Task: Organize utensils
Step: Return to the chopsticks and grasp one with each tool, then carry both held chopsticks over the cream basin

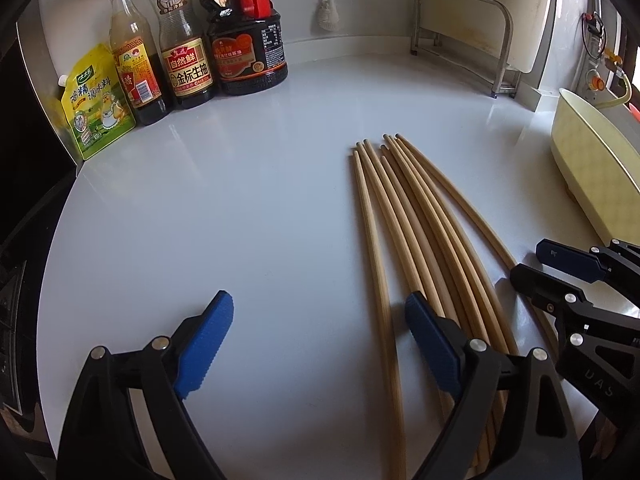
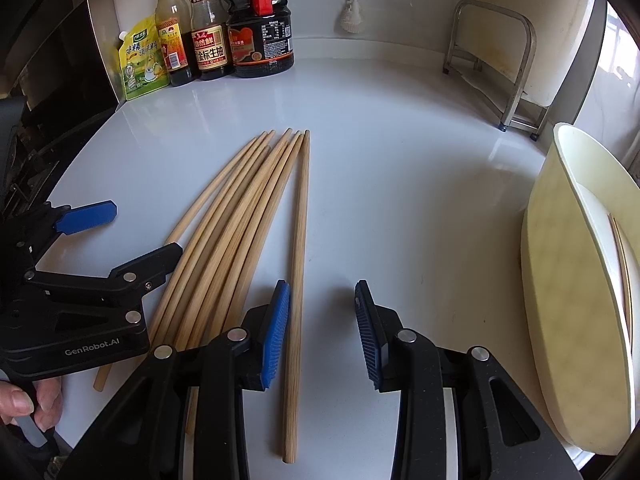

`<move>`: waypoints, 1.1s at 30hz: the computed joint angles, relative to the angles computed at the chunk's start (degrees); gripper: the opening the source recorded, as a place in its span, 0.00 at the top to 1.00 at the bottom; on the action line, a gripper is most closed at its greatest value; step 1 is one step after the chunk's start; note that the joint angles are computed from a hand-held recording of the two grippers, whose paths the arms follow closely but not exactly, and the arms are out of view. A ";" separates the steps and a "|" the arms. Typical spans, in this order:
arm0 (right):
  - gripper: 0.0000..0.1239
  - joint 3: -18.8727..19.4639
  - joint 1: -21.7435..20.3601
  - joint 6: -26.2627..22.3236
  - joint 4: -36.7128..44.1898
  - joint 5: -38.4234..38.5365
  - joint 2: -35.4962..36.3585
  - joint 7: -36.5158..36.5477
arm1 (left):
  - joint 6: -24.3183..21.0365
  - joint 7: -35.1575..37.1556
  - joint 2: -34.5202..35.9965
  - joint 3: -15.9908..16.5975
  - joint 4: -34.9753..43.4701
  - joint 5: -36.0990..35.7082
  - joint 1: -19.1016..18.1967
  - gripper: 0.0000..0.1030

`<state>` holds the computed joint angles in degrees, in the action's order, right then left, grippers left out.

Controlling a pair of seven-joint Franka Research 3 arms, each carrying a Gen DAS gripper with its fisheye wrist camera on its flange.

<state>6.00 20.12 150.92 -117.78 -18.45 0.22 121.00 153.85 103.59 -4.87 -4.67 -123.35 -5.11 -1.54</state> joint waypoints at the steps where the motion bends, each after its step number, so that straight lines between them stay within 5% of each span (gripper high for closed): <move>1: 0.74 0.02 0.04 0.06 0.04 -0.47 0.07 0.12 | 0.08 -0.26 0.08 -0.01 0.06 0.06 0.05 0.15; 8: 0.74 0.13 0.55 0.71 0.49 -0.43 0.64 -1.93 | -0.99 4.05 -0.12 0.40 0.29 -6.02 -0.63 0.32; 11: 0.84 0.16 0.74 1.03 0.53 1.18 0.69 -3.88 | -0.98 5.38 -0.78 0.34 -0.15 -7.29 -0.94 0.52; 12: 0.95 0.17 0.84 0.72 0.71 0.70 0.73 -3.67 | -1.08 5.74 -0.95 0.37 -0.22 -7.64 -1.06 0.62; 15: 0.95 0.07 0.93 0.90 0.61 0.42 0.68 -3.13 | -1.79 5.86 -1.11 0.47 -0.03 -8.15 -1.18 0.93; 33: 0.95 0.92 -0.48 4.57 -2.09 0.87 -2.11 -1.32 | -3.44 6.46 -3.92 1.79 -0.72 -11.94 -1.26 0.93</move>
<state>6.92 19.64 155.49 -119.87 -17.58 -1.89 119.68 150.41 110.05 -8.78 -2.88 -124.07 -17.05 -2.80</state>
